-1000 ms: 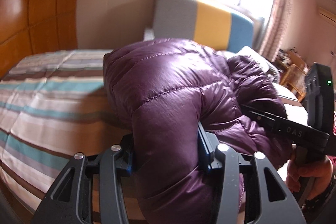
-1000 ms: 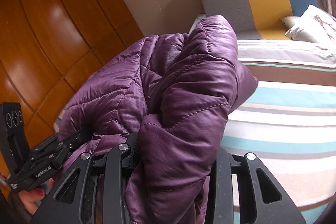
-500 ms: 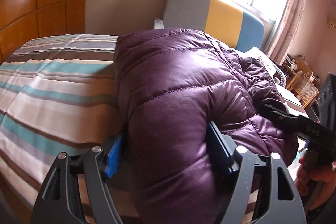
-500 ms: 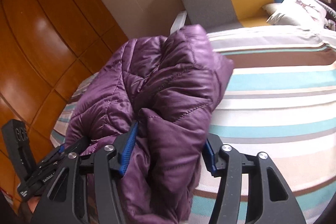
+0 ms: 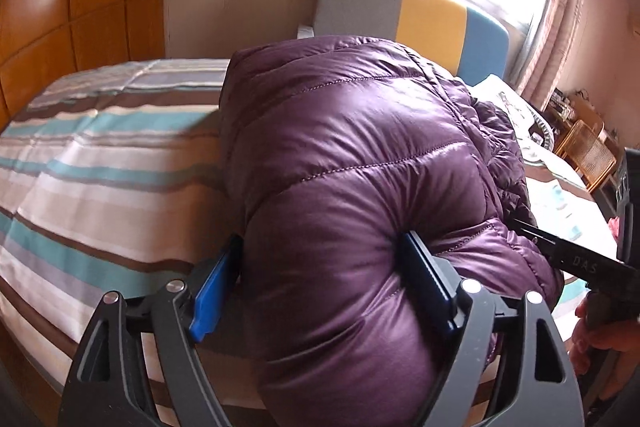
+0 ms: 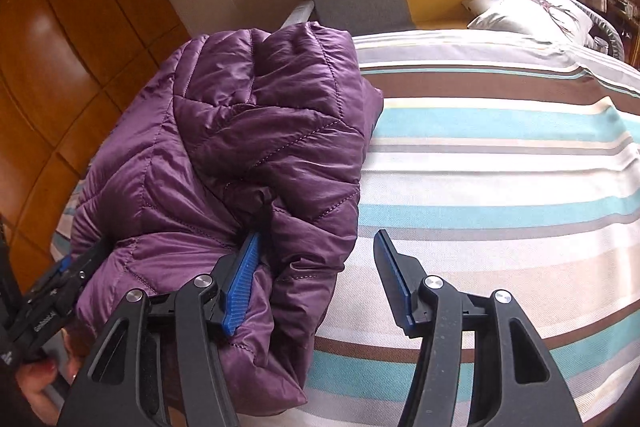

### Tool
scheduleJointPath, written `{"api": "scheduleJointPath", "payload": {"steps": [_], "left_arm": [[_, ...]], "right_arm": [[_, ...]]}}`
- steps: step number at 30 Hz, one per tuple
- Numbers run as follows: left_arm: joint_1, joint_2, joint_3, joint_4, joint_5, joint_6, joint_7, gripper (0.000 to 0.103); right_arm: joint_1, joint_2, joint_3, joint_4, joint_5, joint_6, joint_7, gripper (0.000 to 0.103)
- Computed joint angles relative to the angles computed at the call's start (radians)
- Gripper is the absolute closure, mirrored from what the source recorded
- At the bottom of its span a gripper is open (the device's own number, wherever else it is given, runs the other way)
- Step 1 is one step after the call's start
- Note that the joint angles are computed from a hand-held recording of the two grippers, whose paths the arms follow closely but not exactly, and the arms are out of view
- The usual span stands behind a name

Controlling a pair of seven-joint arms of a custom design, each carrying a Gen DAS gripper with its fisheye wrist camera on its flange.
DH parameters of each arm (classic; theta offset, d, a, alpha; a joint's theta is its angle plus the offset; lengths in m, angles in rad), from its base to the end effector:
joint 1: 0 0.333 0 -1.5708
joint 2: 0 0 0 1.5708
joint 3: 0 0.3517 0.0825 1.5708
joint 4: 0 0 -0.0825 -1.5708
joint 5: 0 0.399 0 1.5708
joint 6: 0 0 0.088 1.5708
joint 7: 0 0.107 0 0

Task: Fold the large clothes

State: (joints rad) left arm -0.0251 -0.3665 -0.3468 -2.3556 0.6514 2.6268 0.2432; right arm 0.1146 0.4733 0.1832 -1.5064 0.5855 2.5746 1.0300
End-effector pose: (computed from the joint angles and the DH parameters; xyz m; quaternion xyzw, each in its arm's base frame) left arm 0.4423 -0.2060 0.5530 -0.7792 0.4837 -0.2893 0.2743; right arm 0.7401 0.1882 0.4875 -0.7686 0.5165 -0.0619 0.3725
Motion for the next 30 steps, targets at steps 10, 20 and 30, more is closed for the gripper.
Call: {"api": "scheduleJointPath", "payload": {"steps": [10, 20, 30], "left_arm": [[-0.064, -0.066, -0.026, 0.036, -0.050, -0.210, 0.002, 0.002], [-0.105, -0.117, -0.080, 0.063, -0.061, -0.386, -0.017, 0.002], [-0.153, -0.191, -0.116, 0.046, -0.043, -0.502, -0.100, 0.002]], "right_arm": [[-0.040, -0.173, 0.025, -0.189, 0.224, 0.065, -0.217, 0.029], [0.033, -0.301, -0.015, -0.320, 0.335, 0.163, -0.412, 0.017], [0.104, -0.439, -0.068, -0.486, 0.445, 0.241, -0.497, 0.003]]}}
